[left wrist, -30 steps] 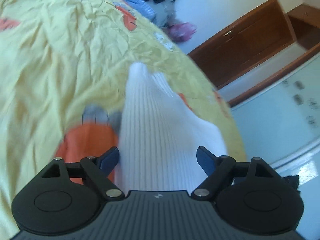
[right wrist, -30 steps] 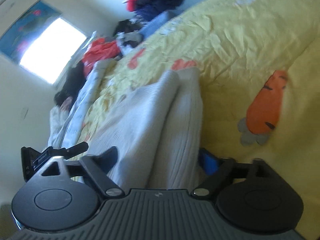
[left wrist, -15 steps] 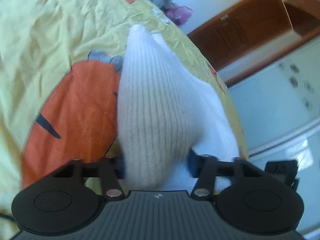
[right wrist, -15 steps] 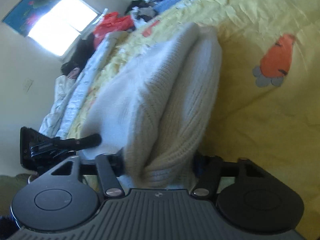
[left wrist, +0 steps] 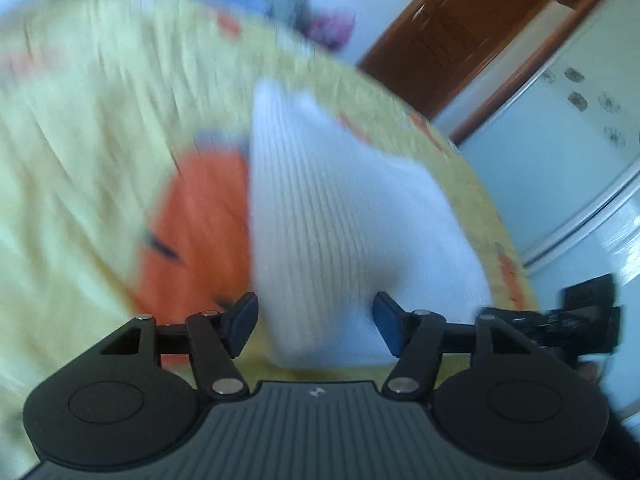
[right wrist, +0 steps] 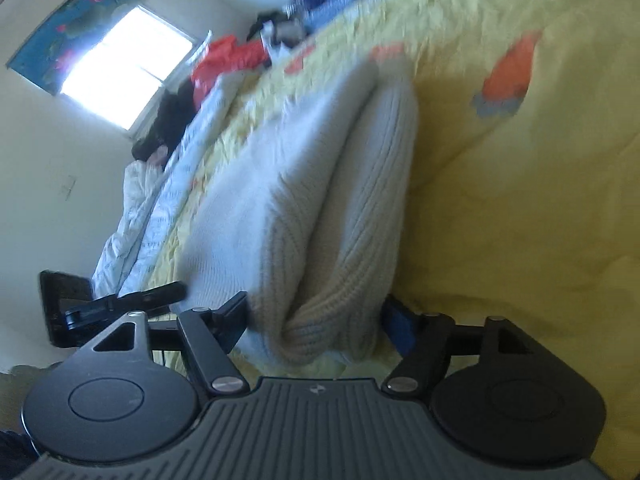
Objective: Fold small clothes
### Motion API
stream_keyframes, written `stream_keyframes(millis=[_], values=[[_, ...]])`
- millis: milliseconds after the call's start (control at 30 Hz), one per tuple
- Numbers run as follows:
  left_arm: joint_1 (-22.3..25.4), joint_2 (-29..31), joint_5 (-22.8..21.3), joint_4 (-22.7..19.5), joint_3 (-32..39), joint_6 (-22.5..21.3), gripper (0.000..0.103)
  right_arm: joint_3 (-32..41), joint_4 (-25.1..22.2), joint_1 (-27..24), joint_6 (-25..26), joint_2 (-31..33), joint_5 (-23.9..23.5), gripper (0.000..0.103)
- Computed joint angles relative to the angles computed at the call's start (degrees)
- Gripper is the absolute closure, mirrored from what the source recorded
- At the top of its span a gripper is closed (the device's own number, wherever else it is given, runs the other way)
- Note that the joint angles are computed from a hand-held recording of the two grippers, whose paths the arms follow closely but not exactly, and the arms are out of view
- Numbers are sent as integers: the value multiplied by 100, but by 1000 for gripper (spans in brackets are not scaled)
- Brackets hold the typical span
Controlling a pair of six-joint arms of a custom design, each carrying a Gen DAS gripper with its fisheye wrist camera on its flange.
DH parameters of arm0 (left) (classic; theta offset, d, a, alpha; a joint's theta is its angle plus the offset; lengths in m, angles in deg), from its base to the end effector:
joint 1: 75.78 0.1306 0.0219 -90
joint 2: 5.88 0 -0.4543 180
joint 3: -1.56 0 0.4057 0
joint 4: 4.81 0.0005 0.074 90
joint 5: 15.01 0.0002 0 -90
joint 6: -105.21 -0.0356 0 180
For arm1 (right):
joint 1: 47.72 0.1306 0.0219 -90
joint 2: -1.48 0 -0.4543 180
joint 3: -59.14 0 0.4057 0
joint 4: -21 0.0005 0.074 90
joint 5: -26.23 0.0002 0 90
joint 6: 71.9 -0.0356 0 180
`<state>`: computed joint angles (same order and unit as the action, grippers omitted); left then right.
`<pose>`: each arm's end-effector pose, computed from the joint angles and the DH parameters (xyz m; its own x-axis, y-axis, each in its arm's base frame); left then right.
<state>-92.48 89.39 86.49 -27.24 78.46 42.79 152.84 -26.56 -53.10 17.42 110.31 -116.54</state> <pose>0.5064 -0.1599 0.3838 -0.7520 -0.2480 -0.6107 0.0880 0.8804 -0.4659 0.6038 -0.0289 0.3697 -0.8882 0.0909 -0.4504 -0.2964 0.6356 0.7129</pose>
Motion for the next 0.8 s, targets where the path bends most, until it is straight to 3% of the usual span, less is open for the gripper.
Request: stream_keyframes(millis=[67, 133, 233, 267, 300, 333, 367, 467, 567, 633, 800], values=[[47, -275, -927, -314, 95, -866, 40, -130, 380, -147, -217, -213, 27, 31], [345, -466, -1725, -787, 388, -2026, 40, -202, 605, -285, -371, -373, 146, 31], [873, -472, -3368, -1189, 1058, -3549, 40, -255, 849, -434, -440, -543, 421, 30], [1052, -421, -4110, -1112, 1303, -3764, 40, -260, 931, -468, -469, -557, 470, 30], [1193, -396, -4471, -1062, 1479, -3714, 40, -276, 1019, -490, -502, -564, 477, 30], [1325, -393, -4520, -1113, 1641, -3414, 40, -320, 1156, -465, -588, -589, 504, 29], [1396, -428, -4318, -1144, 1691, -3009, 39, -369, 1297, -428, -700, -597, 508, 27], [1312, -577, -3038, -851, 1235, -2007, 15, -409, 1366, -288, -820, -490, 547, 23], [952, -453, -1279, -391, 480, -830, 15, -261, 931, -161, -543, -268, 536, 23], [688, -184, -341, -16, 148, -20, 15, -127, 687, -115, -581, -81, 516, 23], [462, 292, 1165, 686, -186, 1286, 15, 10, 491, -67, -836, 140, 139, 23]])
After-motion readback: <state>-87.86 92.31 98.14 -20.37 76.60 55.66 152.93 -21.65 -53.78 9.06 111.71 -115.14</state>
